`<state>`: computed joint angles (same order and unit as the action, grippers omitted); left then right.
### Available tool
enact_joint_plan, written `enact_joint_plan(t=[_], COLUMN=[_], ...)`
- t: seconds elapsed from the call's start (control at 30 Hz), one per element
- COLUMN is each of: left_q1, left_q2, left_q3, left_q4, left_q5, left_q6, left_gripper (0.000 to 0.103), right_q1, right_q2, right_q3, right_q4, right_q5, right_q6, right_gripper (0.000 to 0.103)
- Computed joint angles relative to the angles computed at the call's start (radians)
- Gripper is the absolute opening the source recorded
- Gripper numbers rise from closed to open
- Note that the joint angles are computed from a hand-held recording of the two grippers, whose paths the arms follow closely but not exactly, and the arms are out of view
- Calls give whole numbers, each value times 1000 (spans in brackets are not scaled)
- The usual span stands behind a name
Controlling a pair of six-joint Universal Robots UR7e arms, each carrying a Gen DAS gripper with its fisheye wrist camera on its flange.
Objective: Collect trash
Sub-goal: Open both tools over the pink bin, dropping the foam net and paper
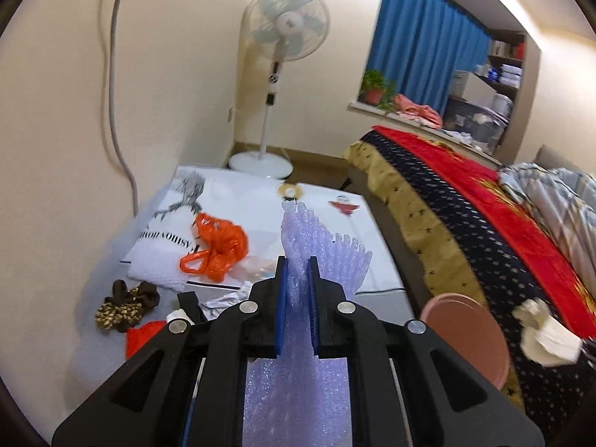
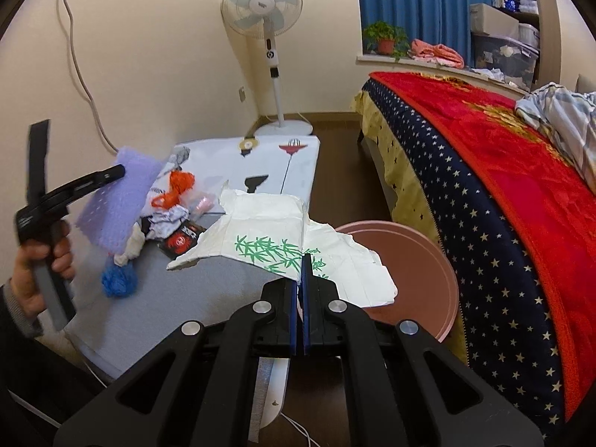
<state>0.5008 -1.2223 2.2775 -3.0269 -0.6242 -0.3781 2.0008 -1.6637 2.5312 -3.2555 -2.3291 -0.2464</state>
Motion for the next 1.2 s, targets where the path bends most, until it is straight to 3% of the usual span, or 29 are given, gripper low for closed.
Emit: enact_joint_plan(t=[0.13, 0.27, 0.43, 0.67, 0.83, 0.93, 0.97, 1.03, 1.1, 1.17, 1.2], left_q1=[-95, -146, -176, -170, -142, -114, -103, -90, -84, -88, -88], left_q2=[-22, 20, 134, 330, 438, 487, 500, 521, 532, 523, 515], left_q3=[12, -19, -75, -208, -301, -348, -363, -390, -404, -400, -400], left_q4=[124, 226, 199, 119, 111, 122, 133, 153, 174, 191, 200], left_q5=[-4, -92, -186, -271, -278, -287, -288, -281, -246, -179, -170], left_q6=[-107, -196, -173, -68, -43, -27, -32, -47, -67, -101, -108], left_gripper=[10, 10, 10, 10, 11, 11, 14, 32, 73, 85, 85], right_q1=[13, 12, -34, -132, -194, -263, -284, -302, -300, -300, -302], right_q2=[-36, -65, -147, -270, -267, -315, -335, -337, -322, -306, -302], right_q3=[10, 19, 26, 27, 28, 20, 19, 18, 17, 13, 13], right_q4=[-2, -21, 6, 58, 24, 116, 146, 149, 127, 115, 117], right_q5=[-7, -39, -41, -14, -53, -9, 13, 26, 18, 15, 16], right_q6=[0, -23, -14, 10, -27, 40, 58, 57, 36, 19, 19], right_gripper=[3, 3, 3, 3, 3, 3, 3, 3, 3, 3, 3])
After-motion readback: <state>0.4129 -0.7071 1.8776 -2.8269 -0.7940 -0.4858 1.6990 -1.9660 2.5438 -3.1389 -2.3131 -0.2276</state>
